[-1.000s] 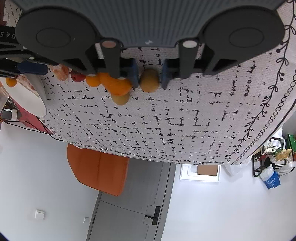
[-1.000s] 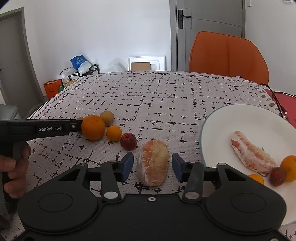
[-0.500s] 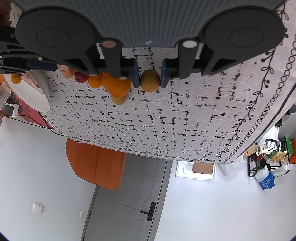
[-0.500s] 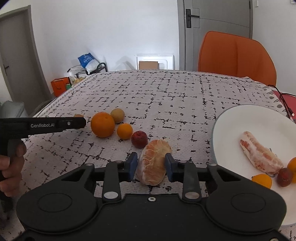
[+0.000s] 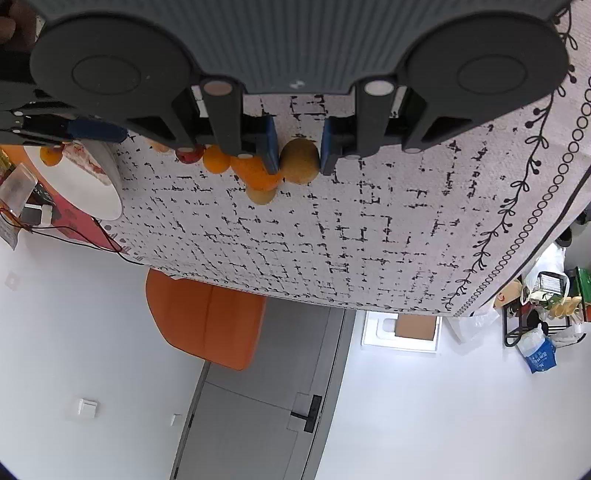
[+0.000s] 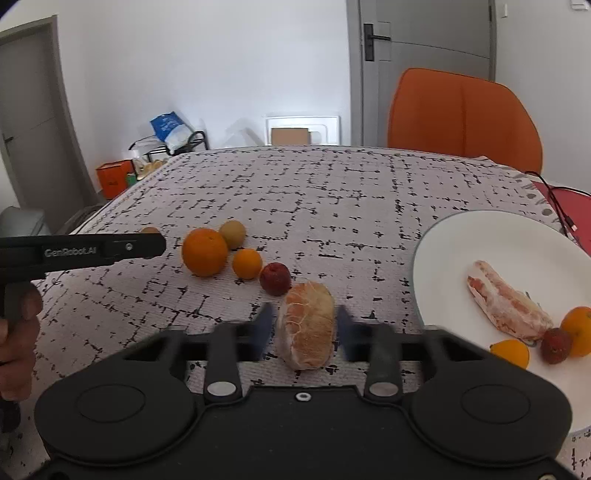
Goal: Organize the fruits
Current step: 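Lift the peeled tangerine with right while left closes on a yellow round fruit, then carry the tangerine with right and the yellow fruit with left onto the plate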
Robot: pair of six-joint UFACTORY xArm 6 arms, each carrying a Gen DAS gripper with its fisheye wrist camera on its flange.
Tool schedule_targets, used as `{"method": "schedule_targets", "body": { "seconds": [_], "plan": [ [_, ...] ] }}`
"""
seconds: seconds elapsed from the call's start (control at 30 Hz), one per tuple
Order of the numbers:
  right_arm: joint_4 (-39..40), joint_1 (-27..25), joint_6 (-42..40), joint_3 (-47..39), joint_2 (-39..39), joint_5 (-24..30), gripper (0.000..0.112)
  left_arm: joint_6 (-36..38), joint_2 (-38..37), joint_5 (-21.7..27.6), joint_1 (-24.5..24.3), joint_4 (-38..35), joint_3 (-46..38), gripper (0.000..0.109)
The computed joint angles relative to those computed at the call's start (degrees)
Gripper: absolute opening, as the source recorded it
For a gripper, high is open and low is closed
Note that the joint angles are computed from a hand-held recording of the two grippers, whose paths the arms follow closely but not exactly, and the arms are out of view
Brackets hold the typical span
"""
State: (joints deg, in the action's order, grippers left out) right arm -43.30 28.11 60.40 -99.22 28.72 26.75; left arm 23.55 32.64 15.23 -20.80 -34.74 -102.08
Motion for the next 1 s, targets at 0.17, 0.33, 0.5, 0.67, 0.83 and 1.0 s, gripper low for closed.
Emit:
{"method": "schedule_targets", "body": {
  "seconds": [0.17, 0.33, 0.5, 0.67, 0.83, 1.0],
  "plan": [
    [3.7, 0.2, -3.3, -2.1, 2.2, 0.4, 0.057, -0.2, 0.0, 0.4, 0.3, 1.0, -0.1, 0.022],
    [4.4, 0.0, -4.9, -2.4, 2.7, -0.7, 0.032, -1.3, -0.6, -0.1, 0.6, 2.2, 0.6, 0.022],
    [2.2, -0.4, -1.9, -0.5, 1.2, -2.3, 0.032, -1.2, -1.0, -0.1, 0.3, 2.2, 1.0, 0.022],
    [-3.2, -0.8, 3.0, 1.8, -1.4, -4.0, 0.031, 0.3, -0.8, 0.1, -0.6, 1.2, 0.0, 0.022],
    [-9.1, -1.4, 8.5, 4.4, -4.4, -4.2, 0.032, 2.4, -0.2, 0.5, -1.8, -0.2, -1.5, 0.022],
    [-15.0, -2.0, 14.2, 7.1, -7.2, -2.8, 0.032, 3.1, 0.8, 0.9, -3.1, -0.6, -3.4, 0.022]
  ]
}}
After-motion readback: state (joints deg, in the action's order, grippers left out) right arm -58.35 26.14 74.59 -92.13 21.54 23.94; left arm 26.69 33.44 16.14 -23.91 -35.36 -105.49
